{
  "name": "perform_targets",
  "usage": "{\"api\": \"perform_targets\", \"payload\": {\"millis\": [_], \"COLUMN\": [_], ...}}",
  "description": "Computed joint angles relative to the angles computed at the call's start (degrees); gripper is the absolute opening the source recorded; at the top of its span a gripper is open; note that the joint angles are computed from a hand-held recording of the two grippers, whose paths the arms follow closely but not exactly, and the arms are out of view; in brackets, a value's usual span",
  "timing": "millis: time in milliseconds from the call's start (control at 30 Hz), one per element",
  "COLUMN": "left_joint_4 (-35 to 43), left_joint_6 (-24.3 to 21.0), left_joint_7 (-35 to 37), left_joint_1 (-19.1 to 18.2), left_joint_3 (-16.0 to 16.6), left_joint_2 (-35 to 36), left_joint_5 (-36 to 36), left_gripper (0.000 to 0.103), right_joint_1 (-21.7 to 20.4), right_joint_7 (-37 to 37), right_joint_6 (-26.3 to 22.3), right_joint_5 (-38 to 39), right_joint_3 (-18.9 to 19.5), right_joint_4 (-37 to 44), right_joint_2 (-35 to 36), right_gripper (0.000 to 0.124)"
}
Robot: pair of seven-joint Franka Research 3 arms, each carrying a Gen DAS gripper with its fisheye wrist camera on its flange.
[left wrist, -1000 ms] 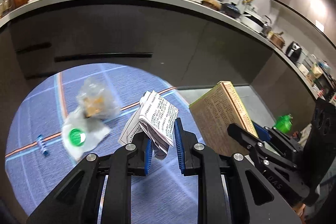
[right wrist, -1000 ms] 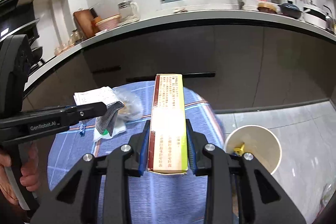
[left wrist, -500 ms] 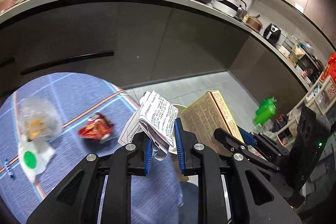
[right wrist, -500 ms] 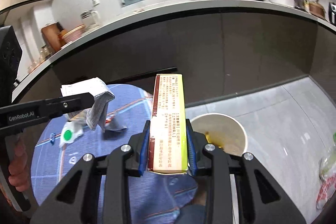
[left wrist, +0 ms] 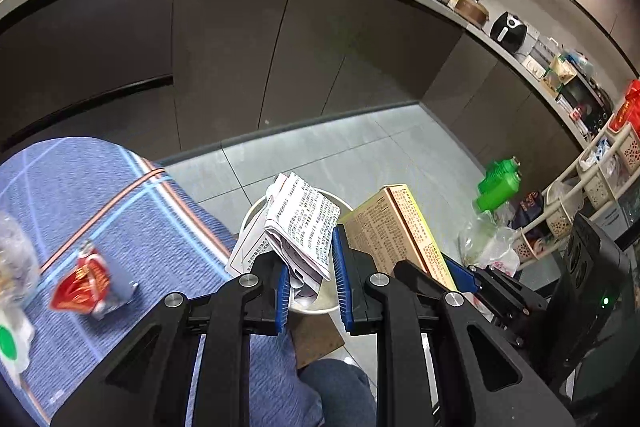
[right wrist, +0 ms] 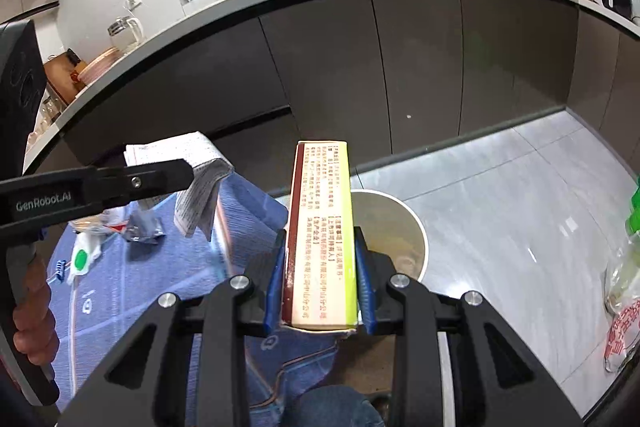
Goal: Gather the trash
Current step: 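Carry the tissues and brown box over the white bin and open both tools to drop them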
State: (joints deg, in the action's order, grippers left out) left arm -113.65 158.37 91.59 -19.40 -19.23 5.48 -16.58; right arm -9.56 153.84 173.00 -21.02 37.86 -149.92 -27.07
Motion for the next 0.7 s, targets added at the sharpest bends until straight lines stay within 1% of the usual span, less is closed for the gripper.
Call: {"api": "perform_targets", "payload": {"millis": [100,233,333,367,500,533,567,600,633,667,700], "left_joint_4": [3.17,5.95,8.37,9.17,10.48,10.42,10.59,10.73,10.73,10.28,9.33], "left_joint_6": [-0.26,-0.57,-1.33,-1.57,-1.76,-1.48,-1.09,-1.08,-0.84,0.16,1.75], "left_joint_7": [-1.92,-2.18,-3.11,-3.63,-4.22,-4.82,-5.41,-5.81,-6.78,-8.26,-9.19], "left_joint_1": [-0.63,-0.11,0.11,0.02,0.34,0.19,0.0,-0.02,-0.34,-0.86,-0.99], "left_joint_3": [0.08,-0.92,-1.45,-1.4,-1.74,-1.66,-1.4,-1.34,-0.98,-0.27,0.0], "left_joint_2": [3.74,7.62,10.43,11.42,13.45,13.57,13.94,14.14,14.19,13.98,13.5], "left_joint_5": [3.96,5.51,7.0,7.86,10.04,10.73,11.67,12.36,13.39,14.85,15.87], "left_gripper": [0.018,0.018,0.018,0.018,0.019,0.021,0.028,0.034,0.051,0.068,0.073], "right_joint_1": [-2.23,-5.32,-9.11,-9.76,-14.23,-15.78,-18.64,-20.58,-23.62,-25.77,-26.97], "right_joint_7": [0.16,0.05,0.17,0.12,1.14,1.6,2.37,2.66,2.67,2.12,1.67], "right_joint_6": [1.68,3.71,4.77,4.9,5.59,5.75,6.42,7.09,8.09,8.41,8.38], "right_joint_5": [-1.0,-2.42,-4.06,-4.37,-6.75,-7.65,-9.27,-10.18,-11.32,-11.6,-11.37], "right_joint_3": [0.8,2.2,4.92,5.29,8.85,10.15,12.6,14.23,16.97,19.05,20.36], "right_joint_4": [0.05,0.23,1.17,1.42,2.4,2.79,3.14,3.19,3.33,3.49,3.45], "right_joint_2": [2.54,5.15,7.41,7.92,9.75,10.24,10.77,11.02,11.42,11.78,11.61], "right_gripper": [0.031,0.031,0.031,0.031,0.032,0.032,0.033,0.035,0.038,0.053,0.067]}}
